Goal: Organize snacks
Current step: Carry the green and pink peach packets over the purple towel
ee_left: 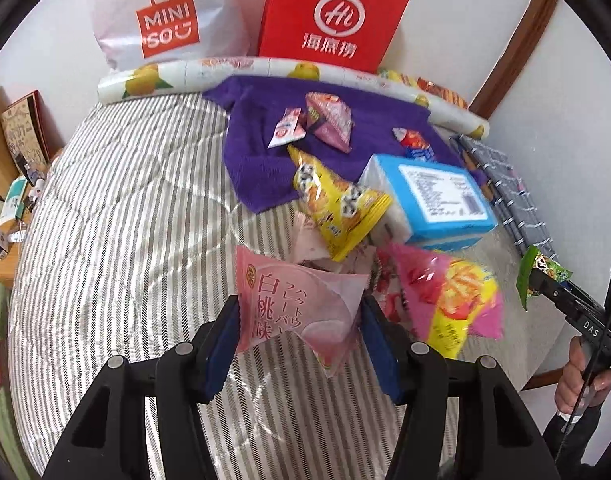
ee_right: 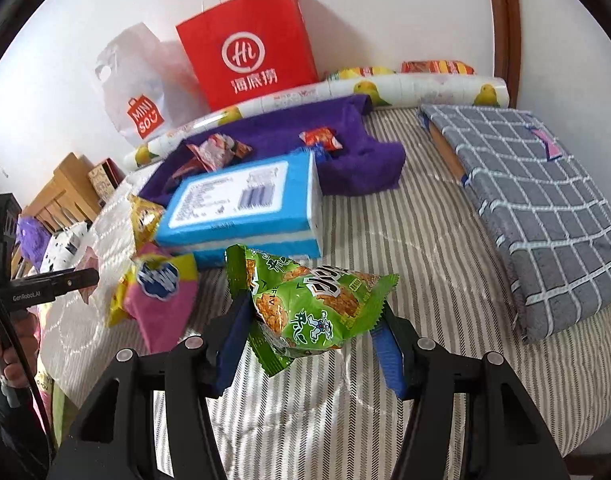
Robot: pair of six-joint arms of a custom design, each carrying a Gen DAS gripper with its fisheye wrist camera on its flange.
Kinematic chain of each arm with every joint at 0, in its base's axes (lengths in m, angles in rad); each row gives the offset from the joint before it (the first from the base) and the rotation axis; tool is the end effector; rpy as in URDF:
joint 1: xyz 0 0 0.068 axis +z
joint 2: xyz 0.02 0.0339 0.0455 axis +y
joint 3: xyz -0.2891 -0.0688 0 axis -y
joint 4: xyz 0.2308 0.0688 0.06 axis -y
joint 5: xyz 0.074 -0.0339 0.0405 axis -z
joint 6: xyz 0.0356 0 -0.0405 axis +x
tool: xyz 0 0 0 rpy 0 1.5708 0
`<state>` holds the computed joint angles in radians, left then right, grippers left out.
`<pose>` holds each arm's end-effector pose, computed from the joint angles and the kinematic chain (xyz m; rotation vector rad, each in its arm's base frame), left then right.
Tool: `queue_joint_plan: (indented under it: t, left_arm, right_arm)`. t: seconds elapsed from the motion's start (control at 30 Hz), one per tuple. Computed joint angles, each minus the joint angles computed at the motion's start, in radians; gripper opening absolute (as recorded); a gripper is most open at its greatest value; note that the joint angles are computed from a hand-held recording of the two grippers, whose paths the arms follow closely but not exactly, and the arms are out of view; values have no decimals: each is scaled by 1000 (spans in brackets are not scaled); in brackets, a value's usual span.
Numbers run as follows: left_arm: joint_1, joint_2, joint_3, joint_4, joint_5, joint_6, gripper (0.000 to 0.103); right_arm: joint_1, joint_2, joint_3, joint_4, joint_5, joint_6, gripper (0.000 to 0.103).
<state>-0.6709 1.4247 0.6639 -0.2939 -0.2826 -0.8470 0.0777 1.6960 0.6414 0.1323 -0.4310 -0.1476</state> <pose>0.1940 -0.1413 0.1897 -0.3222 2.5521 -0.2016 0.2844 0.0371 0.1445 -0.4519 2.4004 0.5043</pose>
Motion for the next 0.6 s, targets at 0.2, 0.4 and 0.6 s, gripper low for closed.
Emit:
queue_joint_plan:
  t: [0.2, 0.4, 0.6]
  left_arm:
    - [-7, -31, 56, -41, -21, -2, 57]
    - [26, -20, 137, -65, -26, 28, 57]
    - [95, 31, 216, -61, 0, 69, 57]
  right_arm:
    - [19, -66, 36, -46, 10, 20, 57]
    - [67, -85, 110, -83, 43, 47, 57]
    - [117, -35, 214, -87, 71, 70, 57]
